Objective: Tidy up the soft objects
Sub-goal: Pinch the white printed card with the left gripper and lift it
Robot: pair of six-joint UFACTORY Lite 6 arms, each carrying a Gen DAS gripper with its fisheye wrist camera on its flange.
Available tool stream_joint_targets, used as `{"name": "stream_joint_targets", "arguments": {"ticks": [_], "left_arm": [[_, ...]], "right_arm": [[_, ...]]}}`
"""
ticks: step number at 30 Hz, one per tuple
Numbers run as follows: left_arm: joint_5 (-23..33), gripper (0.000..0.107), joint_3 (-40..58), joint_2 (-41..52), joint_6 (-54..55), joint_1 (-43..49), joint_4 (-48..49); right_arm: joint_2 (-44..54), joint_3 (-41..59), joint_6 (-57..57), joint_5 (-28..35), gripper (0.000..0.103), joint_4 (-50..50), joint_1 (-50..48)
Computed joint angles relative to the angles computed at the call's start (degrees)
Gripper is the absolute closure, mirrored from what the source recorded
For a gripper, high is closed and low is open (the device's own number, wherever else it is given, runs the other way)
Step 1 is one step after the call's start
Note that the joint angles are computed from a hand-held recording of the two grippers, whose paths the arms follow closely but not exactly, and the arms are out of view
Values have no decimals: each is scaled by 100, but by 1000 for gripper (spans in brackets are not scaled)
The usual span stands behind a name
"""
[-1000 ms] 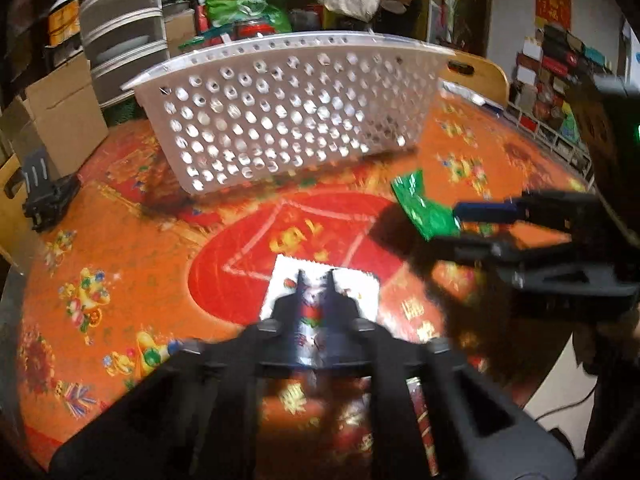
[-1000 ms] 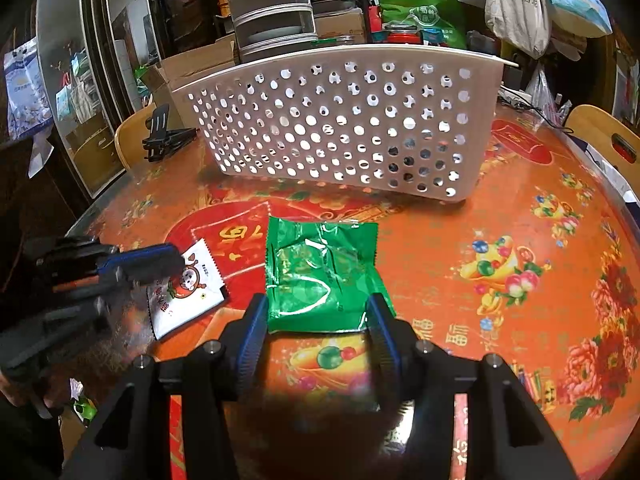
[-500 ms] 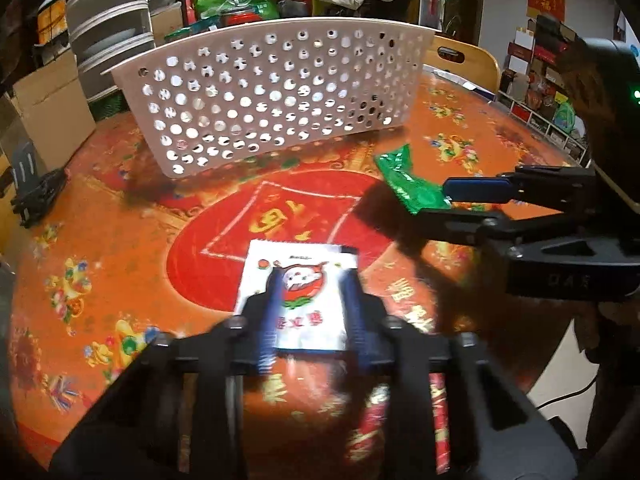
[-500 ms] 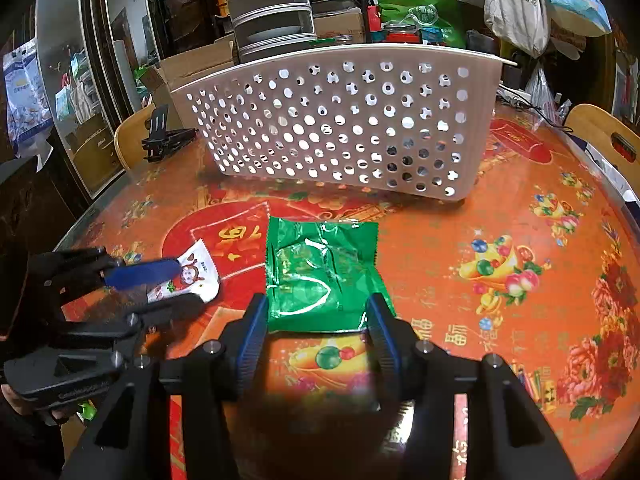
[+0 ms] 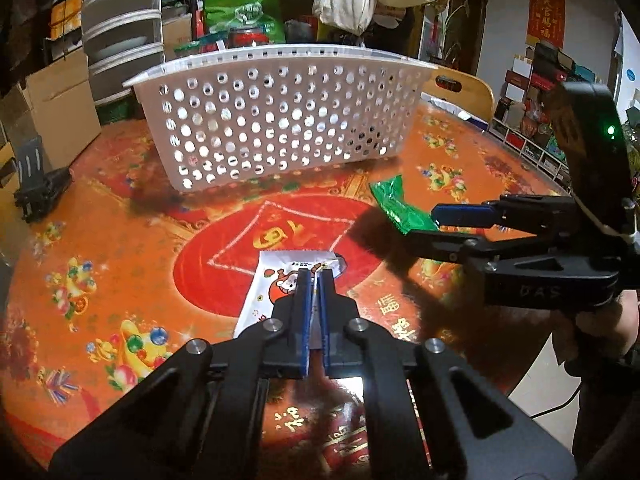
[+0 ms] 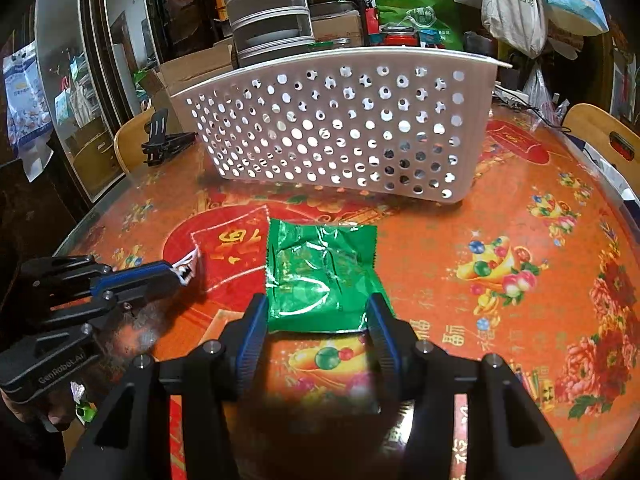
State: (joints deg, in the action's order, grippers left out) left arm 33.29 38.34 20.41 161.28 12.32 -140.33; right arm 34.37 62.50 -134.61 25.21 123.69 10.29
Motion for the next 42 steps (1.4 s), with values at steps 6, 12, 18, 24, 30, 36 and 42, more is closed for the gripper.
{"name": "stream_joint_targets", "arguments": {"ticks": [6, 12, 18, 24, 30, 36, 42], "left_arm": [[21, 104, -196, -456, -169, 107, 142], [3, 104, -328, -863, -369, 146, 337], [-17, 104, -354, -913, -484, 171, 426], [32, 104, -255, -784, -603, 235, 527], [73, 104, -143, -636, -721, 273, 625], [84, 104, -36, -491, -822, 338, 701], [135, 104, 70, -305, -914, 407, 801]], "right_arm": [[-276, -189, -24, 76, 53, -25, -93], [-457, -295, 42, 79, 88, -115, -130], [-290, -185, 143, 10, 88, -257, -152], [75, 555, 1436, -32, 49, -1270, -559], [819, 1683, 3129, -570, 30, -3113, -316], [1147, 2155, 3923, -706, 24, -4021, -141], [1047, 1964, 3057, -1319, 43, -3317, 204]]}}
